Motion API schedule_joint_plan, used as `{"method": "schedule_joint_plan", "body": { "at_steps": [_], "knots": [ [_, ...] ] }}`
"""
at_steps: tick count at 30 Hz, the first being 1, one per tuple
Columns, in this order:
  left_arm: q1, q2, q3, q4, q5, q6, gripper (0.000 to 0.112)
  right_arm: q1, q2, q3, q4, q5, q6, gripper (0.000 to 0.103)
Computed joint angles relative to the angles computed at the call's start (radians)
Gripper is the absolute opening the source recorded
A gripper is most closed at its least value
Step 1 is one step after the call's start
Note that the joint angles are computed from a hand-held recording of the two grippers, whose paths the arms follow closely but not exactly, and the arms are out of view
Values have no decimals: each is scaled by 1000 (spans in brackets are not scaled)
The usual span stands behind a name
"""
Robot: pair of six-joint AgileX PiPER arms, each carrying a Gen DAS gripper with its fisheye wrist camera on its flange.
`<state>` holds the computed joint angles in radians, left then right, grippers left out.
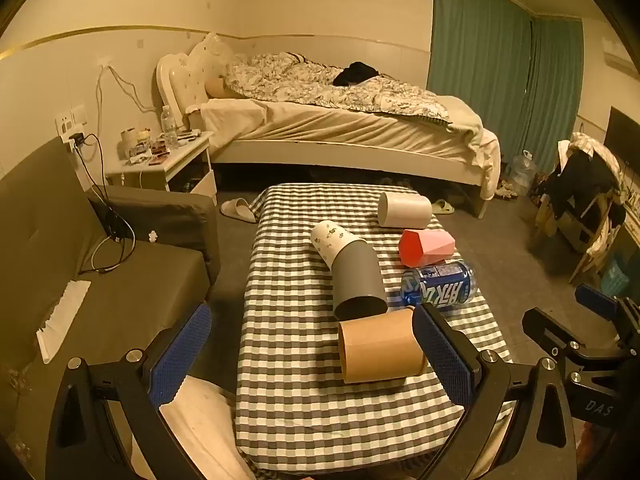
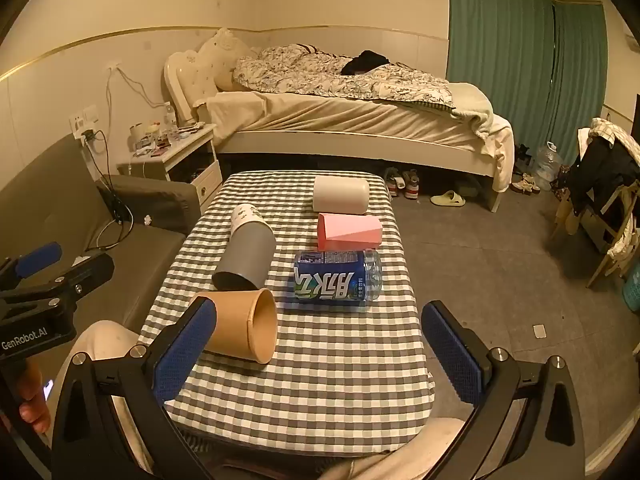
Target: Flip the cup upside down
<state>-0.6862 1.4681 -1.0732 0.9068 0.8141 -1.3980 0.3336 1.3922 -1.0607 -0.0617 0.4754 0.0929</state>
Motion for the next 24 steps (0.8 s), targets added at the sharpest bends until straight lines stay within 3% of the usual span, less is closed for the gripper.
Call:
{"method": "schedule_joint_plan", "body": {
  "at_steps": [15, 24],
  "knots": [
    [28, 10, -25, -7, 1, 42, 103, -1, 10, -10, 1, -4, -8, 103],
    [20, 5, -17, -5, 6, 35, 103, -21, 34, -45, 58, -3, -98, 103]
  ]
}}
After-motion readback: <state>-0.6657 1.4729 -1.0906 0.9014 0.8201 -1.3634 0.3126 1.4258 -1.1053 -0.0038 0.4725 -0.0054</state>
